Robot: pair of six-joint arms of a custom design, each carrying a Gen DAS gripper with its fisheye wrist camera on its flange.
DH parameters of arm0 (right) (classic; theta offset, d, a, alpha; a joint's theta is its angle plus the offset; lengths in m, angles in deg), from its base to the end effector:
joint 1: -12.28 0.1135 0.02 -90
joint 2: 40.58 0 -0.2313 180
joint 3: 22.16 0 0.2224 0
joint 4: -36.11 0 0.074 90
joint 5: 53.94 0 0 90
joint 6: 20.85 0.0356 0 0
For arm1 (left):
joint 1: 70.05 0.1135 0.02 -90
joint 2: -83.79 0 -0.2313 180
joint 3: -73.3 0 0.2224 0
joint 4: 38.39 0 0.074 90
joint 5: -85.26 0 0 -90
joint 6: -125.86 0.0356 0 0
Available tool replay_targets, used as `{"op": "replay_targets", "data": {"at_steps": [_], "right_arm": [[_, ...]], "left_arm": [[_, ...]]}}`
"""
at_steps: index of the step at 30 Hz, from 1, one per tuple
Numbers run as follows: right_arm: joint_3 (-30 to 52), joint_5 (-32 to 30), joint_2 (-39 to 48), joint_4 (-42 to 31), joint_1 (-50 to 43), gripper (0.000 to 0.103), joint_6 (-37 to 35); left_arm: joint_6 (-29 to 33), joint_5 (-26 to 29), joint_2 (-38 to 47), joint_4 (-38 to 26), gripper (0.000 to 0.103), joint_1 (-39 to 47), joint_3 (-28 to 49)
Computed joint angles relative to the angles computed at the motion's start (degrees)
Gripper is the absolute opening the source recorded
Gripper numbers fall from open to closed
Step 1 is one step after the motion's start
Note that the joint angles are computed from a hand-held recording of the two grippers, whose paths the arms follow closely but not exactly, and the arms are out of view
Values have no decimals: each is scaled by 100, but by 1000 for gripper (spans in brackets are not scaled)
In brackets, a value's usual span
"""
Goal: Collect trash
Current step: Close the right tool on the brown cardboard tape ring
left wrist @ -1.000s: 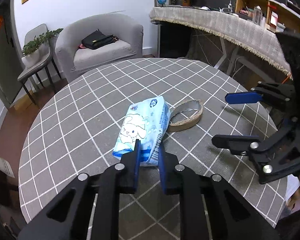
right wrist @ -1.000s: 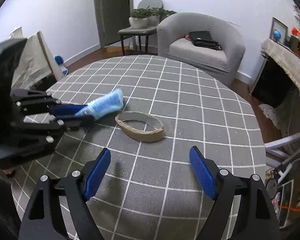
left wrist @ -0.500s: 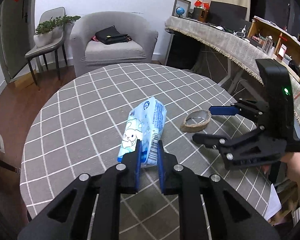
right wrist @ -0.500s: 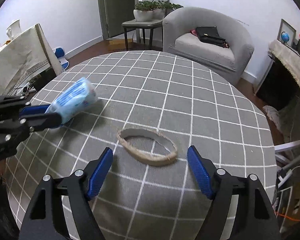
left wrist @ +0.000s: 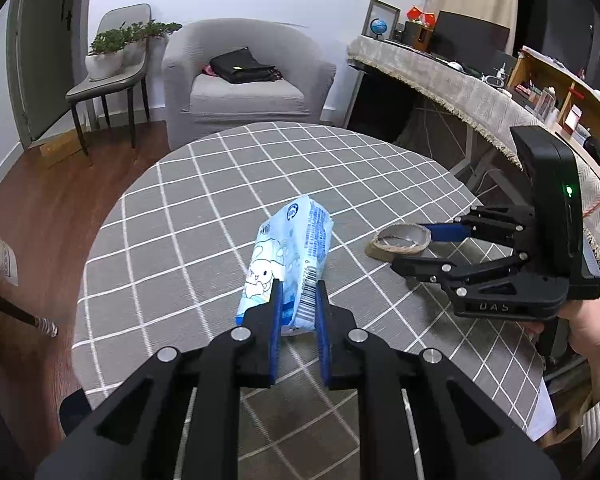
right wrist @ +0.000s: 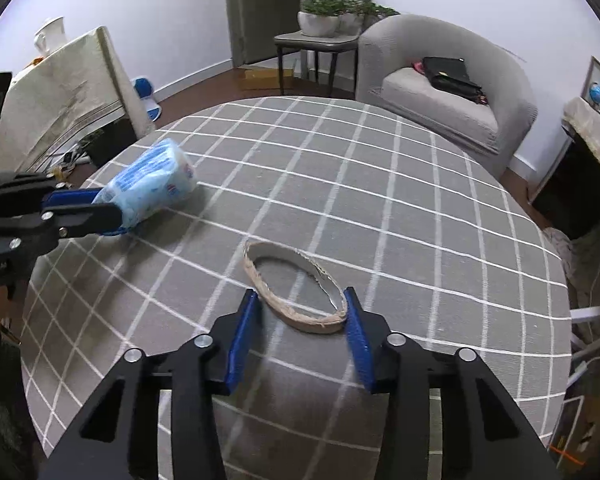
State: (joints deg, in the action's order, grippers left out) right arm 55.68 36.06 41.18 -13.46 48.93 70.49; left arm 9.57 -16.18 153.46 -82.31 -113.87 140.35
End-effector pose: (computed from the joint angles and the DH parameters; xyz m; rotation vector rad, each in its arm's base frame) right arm 0.2198 0.1635 0.2391 -0.7660 2.4067 0.2712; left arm 0.1757 -0.1588 0.2412 0.2698 2.3754 -0.3510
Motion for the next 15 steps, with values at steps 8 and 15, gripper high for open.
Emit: {"op": "replay_targets", "data": {"at_steps": [8,15], "right_arm": [[374,73,362,-49,405,33,127],[585,172,515,-21,649,27,287]], "left_arm": [[-40,-2,-461,-234,17,80,-187],[49,70,-810,-363,15,228,-390]]}}
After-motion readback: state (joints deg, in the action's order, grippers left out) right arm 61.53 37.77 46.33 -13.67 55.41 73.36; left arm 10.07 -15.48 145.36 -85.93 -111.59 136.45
